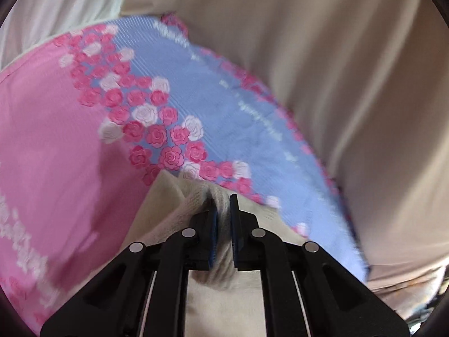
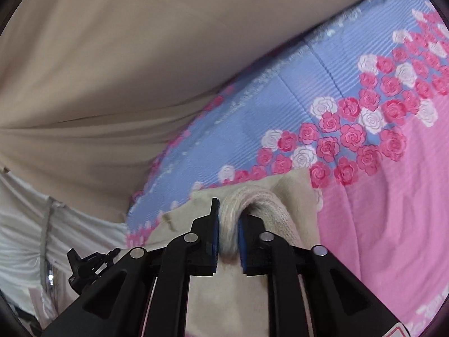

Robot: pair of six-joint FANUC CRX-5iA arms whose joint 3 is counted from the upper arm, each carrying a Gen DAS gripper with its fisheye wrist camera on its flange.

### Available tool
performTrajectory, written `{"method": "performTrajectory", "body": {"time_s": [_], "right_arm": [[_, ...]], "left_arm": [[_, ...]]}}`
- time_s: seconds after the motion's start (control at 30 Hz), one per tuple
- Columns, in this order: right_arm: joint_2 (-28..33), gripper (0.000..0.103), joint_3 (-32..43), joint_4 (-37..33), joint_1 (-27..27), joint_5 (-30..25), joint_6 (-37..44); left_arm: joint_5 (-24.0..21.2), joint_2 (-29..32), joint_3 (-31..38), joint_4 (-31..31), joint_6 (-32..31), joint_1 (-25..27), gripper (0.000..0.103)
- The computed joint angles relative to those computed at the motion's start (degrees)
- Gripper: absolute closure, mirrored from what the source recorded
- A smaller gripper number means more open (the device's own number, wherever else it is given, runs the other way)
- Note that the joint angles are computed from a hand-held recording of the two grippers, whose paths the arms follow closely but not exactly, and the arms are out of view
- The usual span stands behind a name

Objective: Fold small clothes

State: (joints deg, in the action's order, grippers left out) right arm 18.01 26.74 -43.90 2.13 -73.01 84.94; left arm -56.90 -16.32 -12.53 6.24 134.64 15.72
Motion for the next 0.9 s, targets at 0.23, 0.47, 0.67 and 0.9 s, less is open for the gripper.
{"method": "performTrajectory", "body": {"time_s": [0.23, 0.47, 0.67, 0.9], "right_arm": [[0.98, 0.079, 0.25, -1.33, -0.66, 0.68, 0.85], [-3.62, 0.033, -5.42, 3.84, -0.98, 5.97, -0.27], [-2.19, 0.043, -5.57, 15.77, 5.82, 3.1, 4.06], [-3.12, 0.095, -5.12, 14.37, 5.41, 5.45, 4.63]], "left_arm": [[2.29, 1.92, -2.04, -2.81, 1.55, 1.04, 0.051], [-1.29, -1.3, -2.25, -7.17, -2.24, -2.12, 0.028], [-4.62, 5.97, 1.62, -8.76, -7.58, -5.35, 0.053], [-4.44, 4.52, 2.48, -7.13, -8.23, -2.71, 0.093]]}}
